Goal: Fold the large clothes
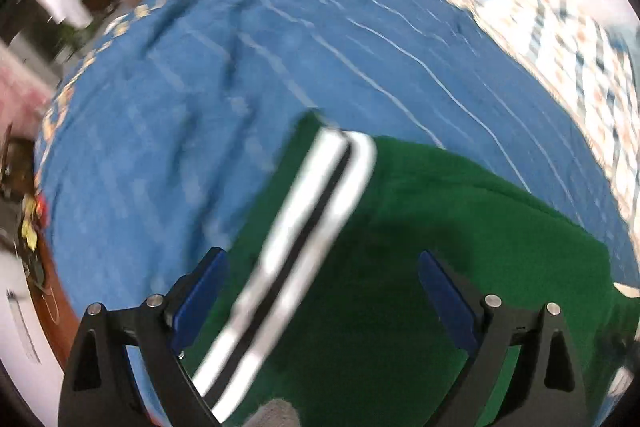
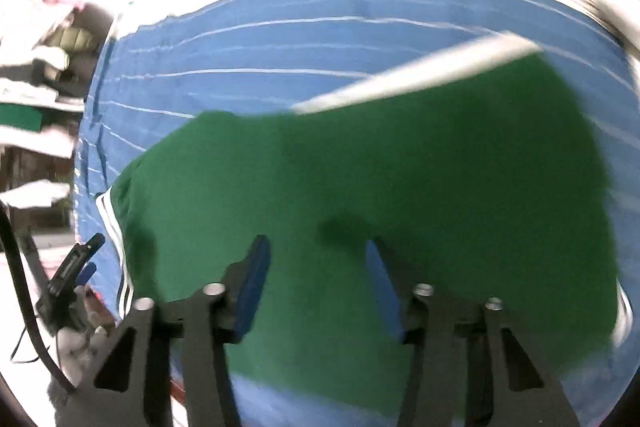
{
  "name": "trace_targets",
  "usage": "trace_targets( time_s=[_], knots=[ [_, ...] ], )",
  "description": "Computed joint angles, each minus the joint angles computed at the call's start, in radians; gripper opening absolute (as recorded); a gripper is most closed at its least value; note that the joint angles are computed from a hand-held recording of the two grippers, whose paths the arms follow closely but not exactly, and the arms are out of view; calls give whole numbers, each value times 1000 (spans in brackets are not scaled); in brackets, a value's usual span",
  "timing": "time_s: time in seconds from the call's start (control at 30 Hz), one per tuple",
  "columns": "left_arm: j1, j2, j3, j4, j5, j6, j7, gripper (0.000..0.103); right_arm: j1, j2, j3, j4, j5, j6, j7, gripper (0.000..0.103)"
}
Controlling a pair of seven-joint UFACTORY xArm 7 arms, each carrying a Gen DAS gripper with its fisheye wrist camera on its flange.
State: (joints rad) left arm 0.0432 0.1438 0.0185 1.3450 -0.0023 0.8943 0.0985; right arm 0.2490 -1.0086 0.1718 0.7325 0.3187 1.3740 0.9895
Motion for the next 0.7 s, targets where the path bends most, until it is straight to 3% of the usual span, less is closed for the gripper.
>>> trace_targets(
  time_s=[0.07, 0.2, 0.3, 0.37, 0.5, 0.6, 0.7],
  knots=[
    [-25, 65, -5, 38, 70, 13, -20, 97, 5, 165, 6, -2, -7, -107, -67, 48],
    [-37, 181, -1, 113, 117, 19, -12, 103, -11, 365, 6, 37, -80, -158, -114, 48],
    [-14, 189, -8, 120, 79, 11, 56, 103, -4, 407, -27, 97, -79, -102, -139, 47],
    [-1, 188, -11, 109, 53, -10, 93, 103, -8, 354, -46, 117, -79, -58, -130, 47],
    [26, 185, -19, 77, -23, -68, 153, 103, -95, 180, -32, 168, -262, 185, -98, 47],
    [46, 186, -29, 41, -97, -145, 186, 103, -175, 83, -134, 52, -262, 325, -116, 47],
    [54, 185, -33, 24, -136, -177, 211, 103, -306, -66, -268, -149, -179, 263, -91, 46]
  ],
)
